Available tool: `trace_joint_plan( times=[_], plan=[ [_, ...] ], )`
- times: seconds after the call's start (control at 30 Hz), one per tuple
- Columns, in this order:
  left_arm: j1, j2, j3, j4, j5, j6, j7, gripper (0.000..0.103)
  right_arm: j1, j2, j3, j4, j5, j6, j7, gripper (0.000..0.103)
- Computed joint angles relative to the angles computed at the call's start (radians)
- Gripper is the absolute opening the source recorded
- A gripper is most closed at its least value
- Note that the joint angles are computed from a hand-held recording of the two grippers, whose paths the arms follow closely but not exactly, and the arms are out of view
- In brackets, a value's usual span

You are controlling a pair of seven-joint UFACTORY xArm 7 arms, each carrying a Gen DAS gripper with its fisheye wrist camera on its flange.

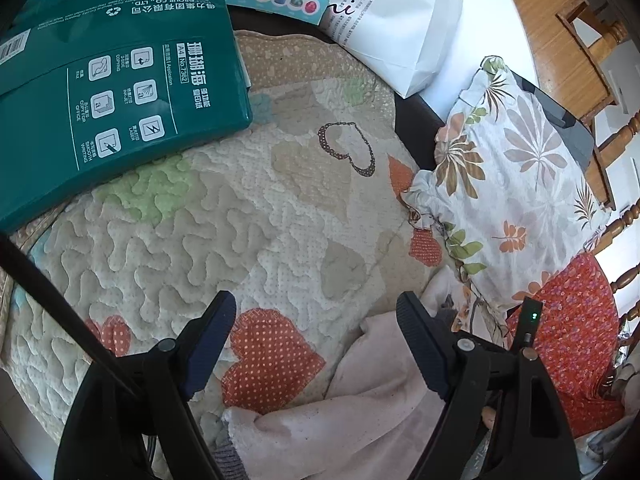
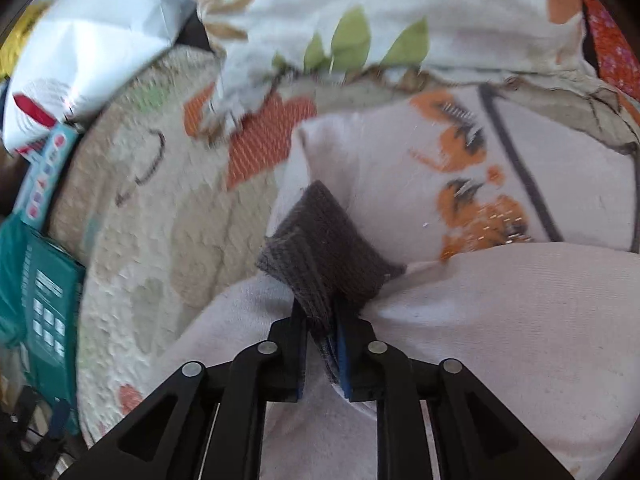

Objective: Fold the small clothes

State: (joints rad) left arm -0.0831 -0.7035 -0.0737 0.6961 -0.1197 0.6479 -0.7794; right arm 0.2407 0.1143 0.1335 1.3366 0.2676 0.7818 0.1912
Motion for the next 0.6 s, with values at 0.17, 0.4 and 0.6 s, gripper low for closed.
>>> trace_joint_plan(
  times=[0.17, 0.4, 0.6],
  plan=[
    [0.074, -0.037, -0.009, -0.012, 0.039, 0.008, -0.056, 0.081, 0.008, -0.018, 0.019, 0.033, 0.037, -0.001, -0.107, 0.034],
    [0.205, -0.138, -0.024, -0.048, 0.157, 0.086, -0.153, 0.081, 0.025, -0.185, 0.01, -0.071, 0.263, 0.032, -0.302, 0.048],
    [0.209, -0.19, 0.007, -0.081, 0.151, 0.116, -0.171, 0.081, 0.087, -0.368, 0.006, -0.297, 0.249, 0.08, -0.394, 0.048]
  ],
)
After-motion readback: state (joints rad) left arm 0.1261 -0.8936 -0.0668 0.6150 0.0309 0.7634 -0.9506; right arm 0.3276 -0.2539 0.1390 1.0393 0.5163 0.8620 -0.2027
